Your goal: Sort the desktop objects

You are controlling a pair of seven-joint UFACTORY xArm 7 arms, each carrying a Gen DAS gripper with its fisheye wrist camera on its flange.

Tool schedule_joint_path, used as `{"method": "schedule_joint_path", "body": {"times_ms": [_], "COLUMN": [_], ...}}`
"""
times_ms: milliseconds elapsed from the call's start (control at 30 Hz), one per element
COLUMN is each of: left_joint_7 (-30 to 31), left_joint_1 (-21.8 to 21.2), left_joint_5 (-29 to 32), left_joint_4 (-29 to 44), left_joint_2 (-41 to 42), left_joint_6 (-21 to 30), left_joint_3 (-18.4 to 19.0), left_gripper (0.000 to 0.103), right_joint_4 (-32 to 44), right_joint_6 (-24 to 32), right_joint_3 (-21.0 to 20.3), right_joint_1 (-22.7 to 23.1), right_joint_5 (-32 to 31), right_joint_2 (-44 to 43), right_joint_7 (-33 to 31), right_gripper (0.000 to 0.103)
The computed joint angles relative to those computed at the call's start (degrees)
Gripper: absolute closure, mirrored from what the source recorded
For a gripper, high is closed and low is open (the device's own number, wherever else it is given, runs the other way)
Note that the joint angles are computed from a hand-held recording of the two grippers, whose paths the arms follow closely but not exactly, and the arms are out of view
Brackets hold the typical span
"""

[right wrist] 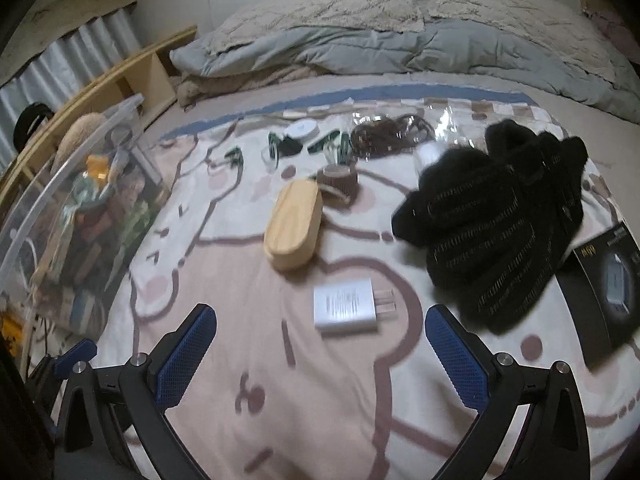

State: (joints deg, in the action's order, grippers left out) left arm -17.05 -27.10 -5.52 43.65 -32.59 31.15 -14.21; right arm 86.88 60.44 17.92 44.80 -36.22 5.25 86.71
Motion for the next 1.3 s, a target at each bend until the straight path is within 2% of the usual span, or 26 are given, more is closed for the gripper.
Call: {"method": "schedule_joint_path", "body": {"times_ms": [100,167,200,267,300,367,433,567,700,733,900,933,1067,1300], "left_joint_7": [0.7,1.6,1.9,3.0,3.4,3.2,1.4,-3.9,-5.6,-7.8,-12.6,-12.8,-9.7,-2.9], "left_joint_1": [-0.4,-0.9,-1.1,-1.8,-2.0,-1.8,-1.2,-0.6,-1.6,-2.1,-3.9,-4.2,-3.1,-2.5], "left_joint_5": [-0.5,-0.8,-0.8,-1.6,-2.0,-1.5,0.1,5.0,7.6,10.5,19.2,20.1,16.2,10.3], "left_joint_4": [3.3,5.9,7.0,9.7,11.0,13.7,15.7,20.0,24.0,25.6,27.9,27.2,23.8,16.2], "left_joint_2": [4.8,8.6,10.2,14.1,15.9,19.8,23.0,29.1,33.8,35.2,37.7,37.3,34.9,26.9], "left_joint_6": [-2.2,-3.2,-3.5,-3.5,-3.2,-2.4,-2.2,-1.4,-0.8,0.6,3.7,3.0,0.3,0.8], "left_joint_3": [0.0,0.1,0.0,0.2,0.3,-0.2,-1.0,-1.7,-1.2,-1.1,0.4,0.7,0.4,-0.4], "left_gripper": [0.000,0.000,0.000,0.002,0.002,0.010,0.012,0.012,0.012,0.013,0.044,0.056,0.059,0.059], "right_joint_4": [-0.6,-2.0,-2.8,-5.3,-6.7,-9.1,-11.7,-16.6,-20.0,-20.4,-21.4,-21.4,-20.4,-21.4], "right_joint_6": [-2.2,-5.0,-6.5,-10.0,-11.6,-13.9,-15.2,-16.1,-18.1,-18.4,-20.9,-21.2,-19.6,-19.9], "right_joint_3": [-0.7,-1.3,-1.5,-1.7,-1.8,-1.5,-1.0,0.5,2.1,2.5,3.5,3.7,4.2,3.9], "right_joint_1": [-0.6,-1.5,-2.0,-3.0,-3.6,-4.7,-5.8,-8.2,-10.7,-11.2,-12.6,-12.8,-12.6,-12.0], "right_joint_5": [-1.6,-1.4,-1.4,-1.8,-2.0,-2.3,-2.6,-4.1,-3.1,-2.7,-1.8,-1.7,-1.0,0.6], "right_joint_2": [0.2,-0.3,-0.6,-1.8,-2.6,-4.0,-5.6,-9.5,-12.0,-12.2,-12.4,-12.3,-11.3,-11.8], "right_joint_7": [1.4,2.7,3.6,5.9,7.1,9.4,11.4,16.3,17.9,17.8,17.5,17.5,16.0,15.1], "right_gripper": [0.005,0.020,0.023,0.042,0.047,0.059,0.064,0.065,0.065,0.065,0.065,0.065,0.065,0.065]}}
